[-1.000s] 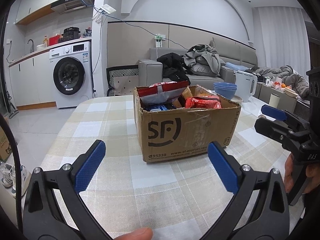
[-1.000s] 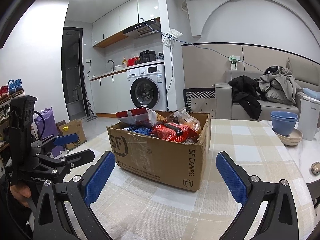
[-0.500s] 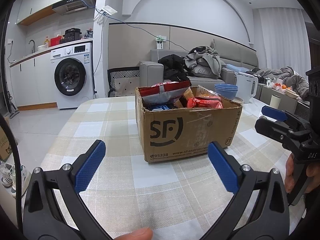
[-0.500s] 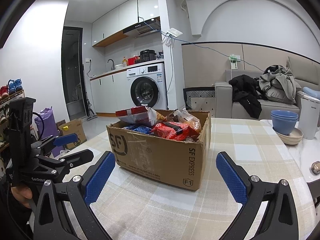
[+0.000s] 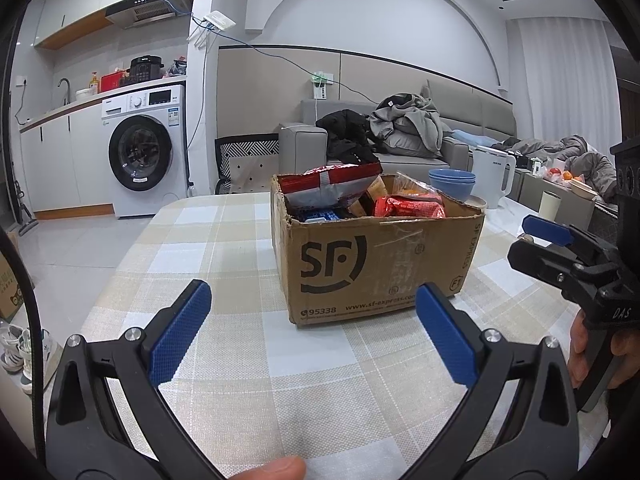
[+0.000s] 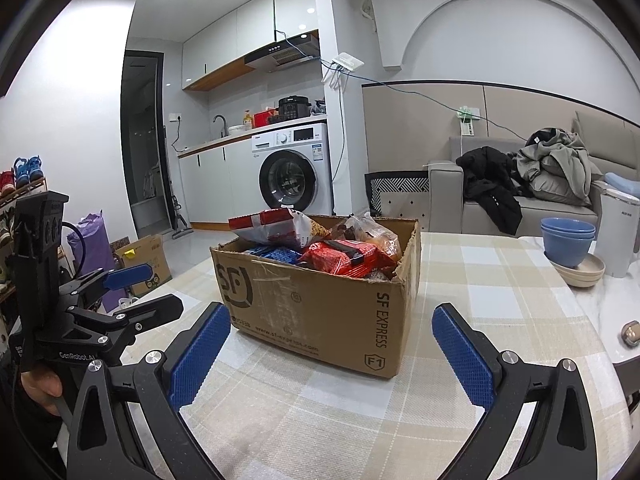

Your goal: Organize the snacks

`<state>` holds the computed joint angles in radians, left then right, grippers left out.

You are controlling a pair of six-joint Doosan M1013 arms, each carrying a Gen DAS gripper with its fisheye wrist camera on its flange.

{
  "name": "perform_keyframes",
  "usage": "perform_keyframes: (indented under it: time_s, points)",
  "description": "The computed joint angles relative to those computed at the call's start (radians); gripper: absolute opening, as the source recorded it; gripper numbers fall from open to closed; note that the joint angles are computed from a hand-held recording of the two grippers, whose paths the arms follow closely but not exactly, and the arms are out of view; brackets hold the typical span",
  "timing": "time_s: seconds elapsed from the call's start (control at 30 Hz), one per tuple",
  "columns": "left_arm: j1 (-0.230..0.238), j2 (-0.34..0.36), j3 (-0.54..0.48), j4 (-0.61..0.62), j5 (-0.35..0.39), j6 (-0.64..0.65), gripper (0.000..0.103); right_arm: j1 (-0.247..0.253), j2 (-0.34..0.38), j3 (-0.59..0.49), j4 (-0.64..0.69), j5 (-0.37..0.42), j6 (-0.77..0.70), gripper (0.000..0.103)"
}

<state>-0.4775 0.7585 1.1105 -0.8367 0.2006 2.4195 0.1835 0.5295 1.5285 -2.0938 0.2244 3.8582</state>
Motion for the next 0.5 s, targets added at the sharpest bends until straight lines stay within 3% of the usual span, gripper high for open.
perform_keyframes:
  time_s: [0.5]
  points:
    - [0.000, 0.003, -0.001, -0.017, -0.002, 0.019, 0.102, 0.000, 0.000, 0.000, 0.001, 0.001, 0.000, 0.103]
